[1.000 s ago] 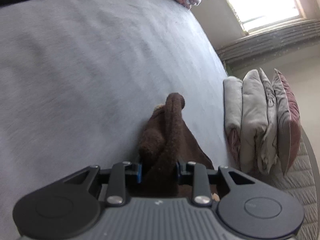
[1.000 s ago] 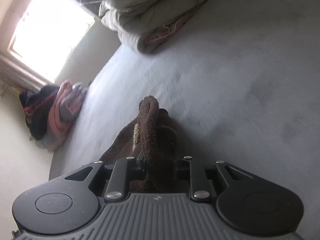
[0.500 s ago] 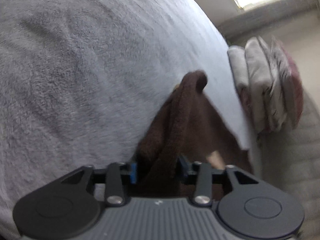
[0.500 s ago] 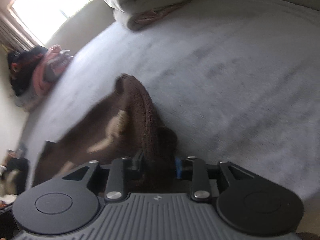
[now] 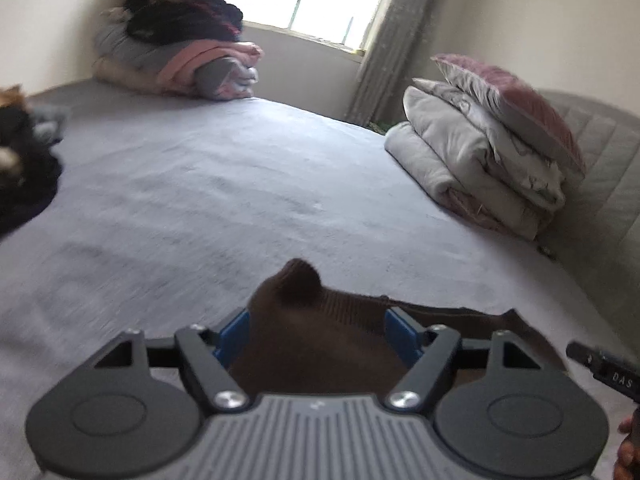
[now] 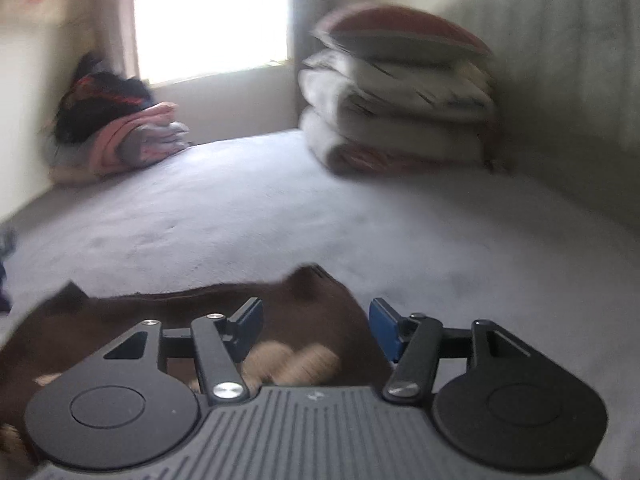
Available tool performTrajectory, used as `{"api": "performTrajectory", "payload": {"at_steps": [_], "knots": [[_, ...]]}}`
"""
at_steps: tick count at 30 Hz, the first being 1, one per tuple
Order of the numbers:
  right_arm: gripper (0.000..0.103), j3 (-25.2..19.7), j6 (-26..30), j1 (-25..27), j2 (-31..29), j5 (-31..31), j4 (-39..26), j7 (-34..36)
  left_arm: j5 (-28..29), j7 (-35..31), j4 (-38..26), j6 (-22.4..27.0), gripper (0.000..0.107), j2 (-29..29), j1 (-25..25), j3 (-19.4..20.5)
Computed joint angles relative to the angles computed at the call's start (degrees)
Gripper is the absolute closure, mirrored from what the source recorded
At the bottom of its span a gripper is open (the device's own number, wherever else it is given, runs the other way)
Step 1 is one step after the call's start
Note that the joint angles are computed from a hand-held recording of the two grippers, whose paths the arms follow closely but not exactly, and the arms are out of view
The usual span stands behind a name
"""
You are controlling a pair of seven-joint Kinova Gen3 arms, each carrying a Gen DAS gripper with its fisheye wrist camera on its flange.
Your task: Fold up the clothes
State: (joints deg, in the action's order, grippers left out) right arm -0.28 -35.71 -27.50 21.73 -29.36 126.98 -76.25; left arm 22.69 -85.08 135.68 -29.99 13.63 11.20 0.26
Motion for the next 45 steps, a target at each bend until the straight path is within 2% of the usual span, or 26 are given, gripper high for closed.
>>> {"api": "performTrajectory", "payload": {"at_steps": [3, 8, 10, 13, 15, 16, 18, 20, 22, 23, 26, 29, 31, 33, 37, 40, 42, 45], "knots": [[0.041, -2.8, 1.3, 2.7, 2.2, 3.8, -2.8, 1.3, 1.0, -4.3, -4.1, 0.2, 0.032, 3.9, 1.2, -1.2], [0.041, -2.6, 7.6, 4.8, 3.6, 13.7, -7.3, -1.4, 0.3, -7.4, -9.3, 3.8, 0.032, 8.3, 1.1, -2.6], [0.041, -1.0, 9.9, 3.7, 4.0, 13.6, -8.4, -1.1, -0.7, -6.2, -10.4, 6.0, 0.032, 9.3, -0.4, -2.5], [0.041, 2.9, 14.9, 1.3, 5.1, 10.8, -10.9, 0.5, -2.0, -2.1, -10.5, 6.3, 0.032, 11.1, -0.7, -3.0], [0.041, 3.6, 17.4, 2.0, 5.8, 10.7, -12.4, -0.1, -5.1, 2.5, -10.6, 6.2, 0.030, 12.7, -5.3, 0.7], [0.041, 2.3, 17.5, 3.8, 5.9, 11.9, -12.4, -1.3, -6.5, 4.9, -9.8, 4.8, 0.030, 12.8, -7.9, 3.1], [0.041, 1.3, 17.3, 6.0, 6.4, 14.9, -12.3, -2.7, -10.7, 8.7, -8.7, 3.1, 0.030, 13.1, -10.6, 4.8], [0.041, 0.8, 16.7, 7.4, 6.9, 16.7, -11.9, -3.7, -12.6, 10.6, -8.6, 2.6, 0.030, 13.3, -9.2, 2.9], [0.039, -0.9, 16.5, 9.6, 7.6, 18.5, -12.2, -6.2, -13.2, 11.3, -8.7, 2.4, 0.030, 13.5, -8.6, 2.2], [0.034, -0.2, 16.5, 9.3, 7.6, 17.9, -12.1, -6.8, -13.4, 11.7, -8.7, 2.4, 0.030, 13.6, -8.4, 1.9], [0.033, -1.7, 17.1, 11.7, 7.5, 19.3, -12.1, -11.0, -14.2, 12.6, -8.2, 1.6, 0.030, 13.8, -8.2, 1.5], [0.033, 1.0, 14.5, 8.9, 6.9, 17.8, -10.2, -11.2, -12.6, 11.8, -8.3, 2.2, 0.030, 13.5, -6.4, 0.1], [0.033, 4.9, 10.8, 3.8, 6.6, 13.8, -8.4, -7.9, -8.7, 9.1, -8.6, 3.7, 0.030, 12.4, -2.8, -2.6], [0.033, 6.3, 6.8, 1.0, 6.5, 11.0, -6.7, -5.0, -4.7, 6.0, -8.2, 3.8, 0.030, 11.2, 0.9, -5.1], [0.033, 0.0, 1.5, 4.0, 5.0, 14.8, -3.4, -6.9, 1.0, 0.5, -4.8, -2.0, 0.029, 8.6, 5.9, -5.0], [0.033, -3.5, -1.4, 5.5, 4.8, 20.0, -1.5, -8.4, 1.8, -1.2, -2.3, -7.1, 0.028, 7.9, 7.2, -2.4], [0.033, -4.5, -1.3, 5.3, 4.5, 22.9, -0.8, -7.6, 1.8, -2.2, -1.1, -9.5, 0.027, 8.0, 7.9, -1.0], [0.032, -3.1, 1.8, 2.3, 4.3, 22.3, -1.1, -2.7, 3.9, -6.6, -0.7, -10.8, 0.027, 9.7, 10.1, -0.7]]}}
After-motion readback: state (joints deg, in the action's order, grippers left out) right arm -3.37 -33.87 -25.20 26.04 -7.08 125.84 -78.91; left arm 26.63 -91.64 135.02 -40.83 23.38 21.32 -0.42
